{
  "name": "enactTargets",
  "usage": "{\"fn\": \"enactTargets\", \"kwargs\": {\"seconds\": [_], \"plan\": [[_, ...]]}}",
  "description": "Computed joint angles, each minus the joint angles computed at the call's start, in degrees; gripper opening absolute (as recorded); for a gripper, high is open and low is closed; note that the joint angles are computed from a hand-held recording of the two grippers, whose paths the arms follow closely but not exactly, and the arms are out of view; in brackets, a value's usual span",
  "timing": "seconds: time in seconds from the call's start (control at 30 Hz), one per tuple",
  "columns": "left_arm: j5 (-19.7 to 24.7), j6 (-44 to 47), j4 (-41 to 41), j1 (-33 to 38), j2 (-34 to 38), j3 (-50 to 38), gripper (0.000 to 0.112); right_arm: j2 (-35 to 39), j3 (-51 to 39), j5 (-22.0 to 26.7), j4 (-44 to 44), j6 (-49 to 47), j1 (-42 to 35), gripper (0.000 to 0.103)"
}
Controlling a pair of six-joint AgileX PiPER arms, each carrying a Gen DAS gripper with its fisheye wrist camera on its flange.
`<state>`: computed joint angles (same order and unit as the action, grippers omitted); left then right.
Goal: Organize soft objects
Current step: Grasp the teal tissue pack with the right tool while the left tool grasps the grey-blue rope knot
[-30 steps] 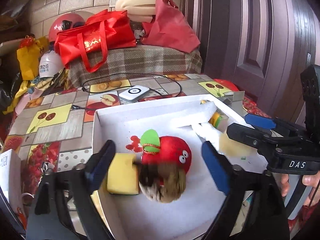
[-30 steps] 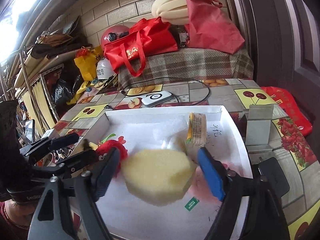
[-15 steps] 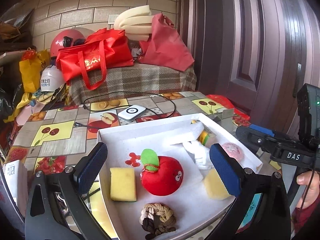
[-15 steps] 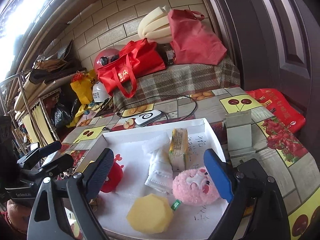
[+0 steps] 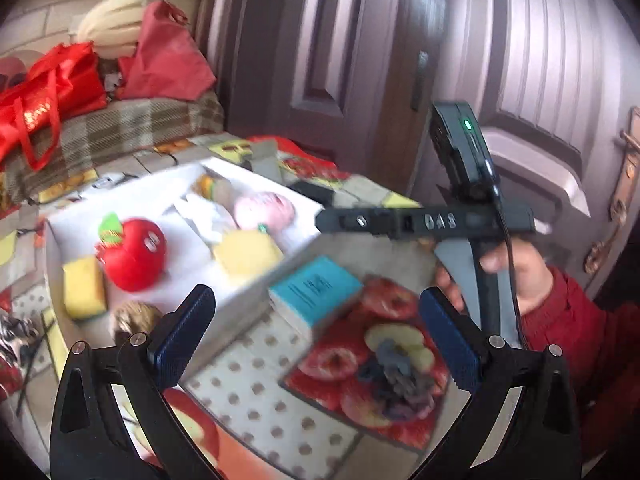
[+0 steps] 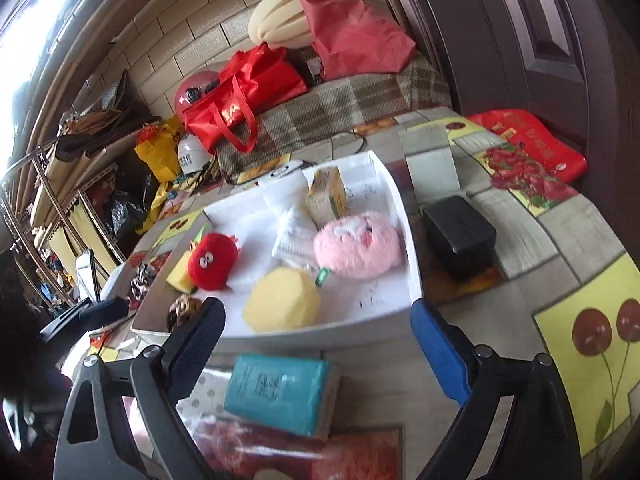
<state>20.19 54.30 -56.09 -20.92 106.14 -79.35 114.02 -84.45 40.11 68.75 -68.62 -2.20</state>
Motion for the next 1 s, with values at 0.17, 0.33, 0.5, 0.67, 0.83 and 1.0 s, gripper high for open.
{"fn": "enactTargets", "kwargs": {"seconds": [0.17,0.33,0.5,0.67,0.83,1.0], "plan": [[2.8,-0.9,6.8,-3.3,-2.9,5.1,0.102,-2.7,3.1,-6.4,-15.2,6.3,6.3,0.094],[4.2,-6.5,12.4,-4.1,-1.7,5.0,0.102,-0.1,0.6,-10.9,-32.1,22.2,12.6,0.094],[4.0,-5.5,11.7,-4.4,-1.7,5.6,0.100,0.3,1.1,-13.5,-35.1,23.8,13.2,0.075],[5.1,-13.3,18.5,-5.2,0.5,2.5,0.084,-5.3,8.4,-12.7,-6.4,-1.1,6.7,0.074],[6.0,-17.5,20.8,-6.3,3.3,-1.6,0.084,-9.1,14.3,-14.8,20.7,-23.3,2.7,0.074],[8.4,-32.7,38.8,-10.2,6.7,-6.7,0.047,-7.8,13.8,-13.9,21.7,-21.3,1.9,0.074]]}}
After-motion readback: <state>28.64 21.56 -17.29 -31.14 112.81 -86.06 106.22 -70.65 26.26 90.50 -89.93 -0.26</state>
